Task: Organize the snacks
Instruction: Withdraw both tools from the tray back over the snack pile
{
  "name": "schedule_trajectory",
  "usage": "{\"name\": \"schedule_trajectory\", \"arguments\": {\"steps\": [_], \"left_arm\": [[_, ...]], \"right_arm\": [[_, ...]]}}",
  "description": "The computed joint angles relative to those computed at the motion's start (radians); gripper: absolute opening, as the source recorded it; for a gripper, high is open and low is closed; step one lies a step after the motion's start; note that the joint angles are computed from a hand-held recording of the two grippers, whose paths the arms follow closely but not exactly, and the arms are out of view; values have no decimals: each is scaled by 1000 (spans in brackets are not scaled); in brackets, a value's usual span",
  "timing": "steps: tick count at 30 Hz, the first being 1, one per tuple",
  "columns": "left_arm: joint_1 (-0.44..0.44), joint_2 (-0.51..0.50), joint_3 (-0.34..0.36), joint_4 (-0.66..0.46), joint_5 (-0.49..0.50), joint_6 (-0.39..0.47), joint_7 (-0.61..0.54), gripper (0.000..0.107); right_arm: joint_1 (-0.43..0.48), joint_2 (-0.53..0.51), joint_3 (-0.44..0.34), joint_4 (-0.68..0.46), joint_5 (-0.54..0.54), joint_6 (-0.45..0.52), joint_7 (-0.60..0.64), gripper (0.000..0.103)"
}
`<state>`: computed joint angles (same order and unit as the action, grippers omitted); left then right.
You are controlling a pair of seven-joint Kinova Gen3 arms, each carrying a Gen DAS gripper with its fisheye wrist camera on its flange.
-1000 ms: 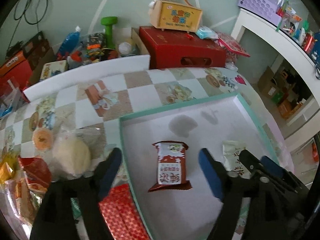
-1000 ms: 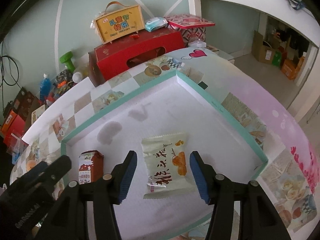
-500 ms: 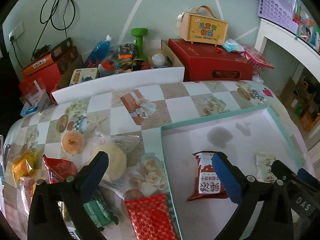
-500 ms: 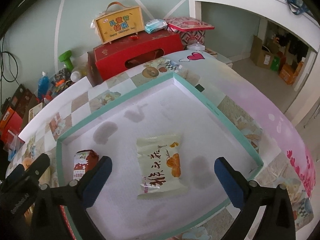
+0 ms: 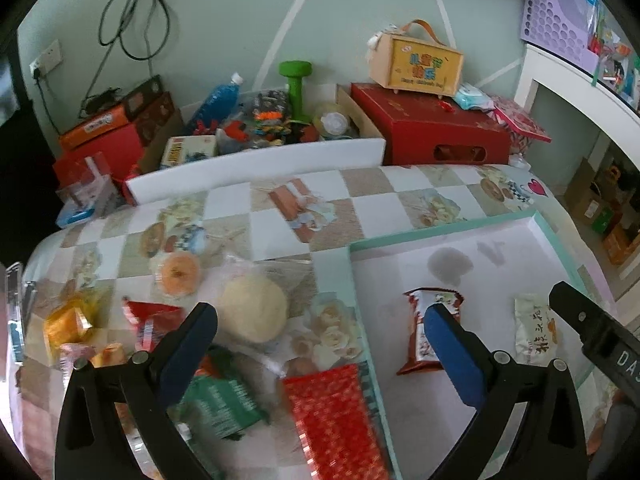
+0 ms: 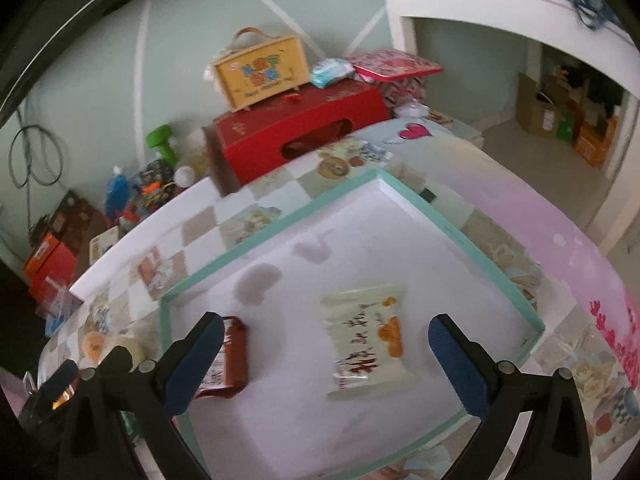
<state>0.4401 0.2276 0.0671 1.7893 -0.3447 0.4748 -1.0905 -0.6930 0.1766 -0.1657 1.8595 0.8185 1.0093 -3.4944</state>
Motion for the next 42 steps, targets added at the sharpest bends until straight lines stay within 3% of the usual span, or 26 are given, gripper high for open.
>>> {"name": "schedule_trajectory", "arguments": {"steps": [7,16,19,22,26,32,42], "left_arm": [[-19,-69,-11,30,-59,53,54,103],[-127,-151,24,76,-8,92,0,103],[-164,-174,21,97,3,96,10,103],[-202,-192,18,119,26,101,5,103],[-253,-208,12,151,89,106,-40,103],[-318,-219,-4,187,251,120,-166,103],[-371,-210,-18,220,395,156,-263,103]], "right_arm": [[-51,18,-16,-42,39,38,13,103],[-122,50,-21,-75,101,39,1,103],[-133,46,-24,-68,118,-2,-4,103],[-141,66,-26,-103,91,10,45,103],[-172,94,-23,-151,67,34,116,103],[-181,122,-19,-199,-24,-14,258,103],[-204,156,15,-208,-124,-115,369,101]]}}
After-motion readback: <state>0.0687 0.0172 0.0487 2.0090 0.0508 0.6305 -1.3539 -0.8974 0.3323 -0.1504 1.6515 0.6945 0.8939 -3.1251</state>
